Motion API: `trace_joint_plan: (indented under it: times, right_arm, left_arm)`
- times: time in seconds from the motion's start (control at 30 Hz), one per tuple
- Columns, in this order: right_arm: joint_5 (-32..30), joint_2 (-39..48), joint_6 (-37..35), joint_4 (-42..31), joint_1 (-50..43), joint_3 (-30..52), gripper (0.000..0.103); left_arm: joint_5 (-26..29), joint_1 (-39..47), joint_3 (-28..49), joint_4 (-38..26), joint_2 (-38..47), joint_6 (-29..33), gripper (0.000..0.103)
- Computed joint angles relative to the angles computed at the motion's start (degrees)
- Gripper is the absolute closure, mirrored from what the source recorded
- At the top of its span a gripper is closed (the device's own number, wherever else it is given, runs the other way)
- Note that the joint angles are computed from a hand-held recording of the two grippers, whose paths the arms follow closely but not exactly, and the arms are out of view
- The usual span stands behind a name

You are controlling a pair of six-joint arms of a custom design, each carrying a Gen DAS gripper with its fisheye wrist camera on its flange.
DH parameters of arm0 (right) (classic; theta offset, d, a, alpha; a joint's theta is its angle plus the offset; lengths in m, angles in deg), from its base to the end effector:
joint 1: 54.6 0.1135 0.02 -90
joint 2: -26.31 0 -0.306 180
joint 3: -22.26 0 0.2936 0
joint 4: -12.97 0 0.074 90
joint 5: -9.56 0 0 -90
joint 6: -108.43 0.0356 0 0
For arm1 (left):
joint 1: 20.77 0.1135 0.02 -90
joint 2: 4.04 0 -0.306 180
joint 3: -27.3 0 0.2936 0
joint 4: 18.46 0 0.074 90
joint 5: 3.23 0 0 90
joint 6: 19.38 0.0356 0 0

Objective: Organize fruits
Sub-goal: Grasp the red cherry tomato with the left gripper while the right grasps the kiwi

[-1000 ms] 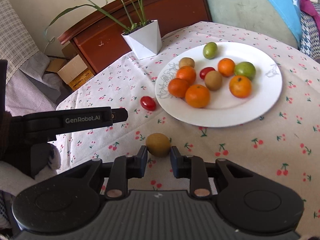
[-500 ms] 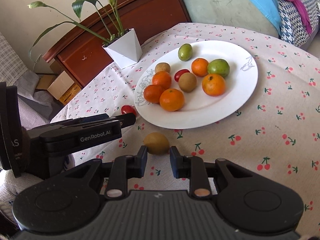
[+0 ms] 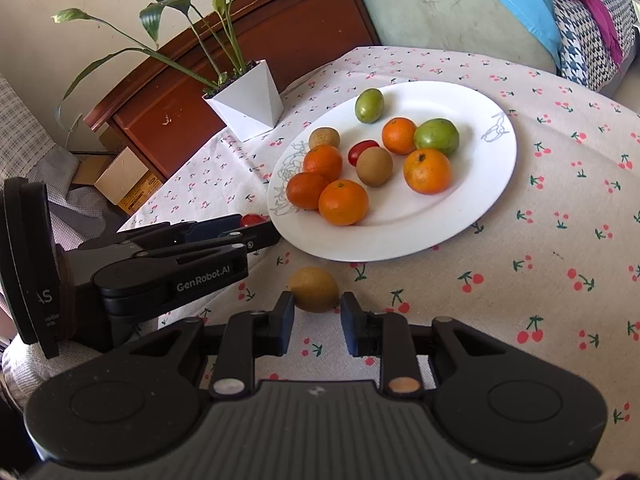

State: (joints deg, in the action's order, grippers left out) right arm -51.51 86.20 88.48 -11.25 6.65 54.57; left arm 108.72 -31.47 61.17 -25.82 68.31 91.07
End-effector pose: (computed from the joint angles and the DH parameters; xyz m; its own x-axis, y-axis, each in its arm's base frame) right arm 0.1073 0.1598 0.1596 -0.7150 0.4072 -0.5683 0.1426 0.8808 0.4516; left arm 0.2251 -0.0561 0.1456 -0.5109 0.4263 -0.7465 0.6474 0.7621 -0.0079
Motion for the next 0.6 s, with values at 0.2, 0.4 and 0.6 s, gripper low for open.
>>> trace_joint_plan:
  times: [0.2, 0.4, 0.6]
  right_arm:
    - [-0.11, 0.5, -1.28, 1.5, -0.5, -0.29, 0.077]
    - [-0.57, 0.74, -2.8, 2.07, -1.04, -0.17, 0.077]
    - [-0.6, 0.3, -3.16, 2.05, -0.78, -0.25, 0.078]
  left_arm:
    - [-0.89, -0.85, -0.75, 0.43, -0.89, 0.06, 0.076]
    - [-2.8, -1.62, -1.98, -0.65, -3.76, -0.69, 0.076]
    - [-2.81, -0.47, -2.34, -4.57, -8.79, -2.84, 0.076]
